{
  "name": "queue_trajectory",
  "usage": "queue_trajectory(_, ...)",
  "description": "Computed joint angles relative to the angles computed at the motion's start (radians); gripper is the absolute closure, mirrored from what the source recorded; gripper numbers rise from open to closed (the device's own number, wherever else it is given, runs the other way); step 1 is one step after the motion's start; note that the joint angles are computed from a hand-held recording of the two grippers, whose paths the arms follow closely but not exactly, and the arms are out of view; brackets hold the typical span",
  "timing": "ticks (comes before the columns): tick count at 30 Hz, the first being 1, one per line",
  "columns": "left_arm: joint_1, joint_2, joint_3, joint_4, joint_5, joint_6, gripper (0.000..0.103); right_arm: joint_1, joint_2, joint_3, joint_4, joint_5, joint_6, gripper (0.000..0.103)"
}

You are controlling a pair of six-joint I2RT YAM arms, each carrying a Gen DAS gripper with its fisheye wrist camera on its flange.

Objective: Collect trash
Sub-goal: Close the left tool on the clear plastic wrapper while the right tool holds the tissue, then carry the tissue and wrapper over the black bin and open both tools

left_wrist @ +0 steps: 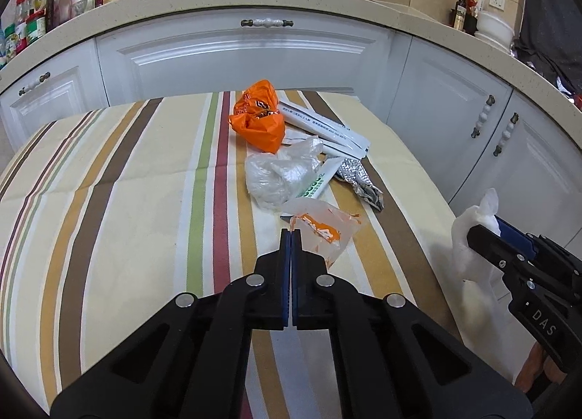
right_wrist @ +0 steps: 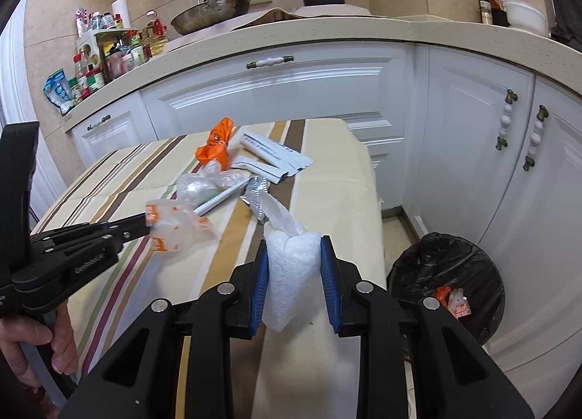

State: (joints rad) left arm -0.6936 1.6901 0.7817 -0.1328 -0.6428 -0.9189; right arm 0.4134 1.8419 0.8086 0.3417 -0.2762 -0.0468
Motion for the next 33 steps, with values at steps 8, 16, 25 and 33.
queue_trajectory(8,-0.035,-0.042,0.003,-0.040,-0.043,-0.004,0.103,-0.025,-0.013,-0.016,0.019,-0.010,0.010,0.075)
queue_trajectory(16,-0.108,-0.062,0.080,-0.134,-0.147,-0.017,0.103,-0.095,-0.038,-0.038,0.060,-0.003,0.026,0.075)
queue_trajectory(25,-0.134,0.030,0.214,-0.137,-0.152,0.046,0.103,-0.211,-0.038,-0.042,0.086,-0.020,0.029,0.075)
queue_trajectory(33,-0.125,0.217,0.422,-0.050,-0.109,0.180,0.103,-0.312,0.014,-0.005,0.130,-0.006,0.004,0.075)
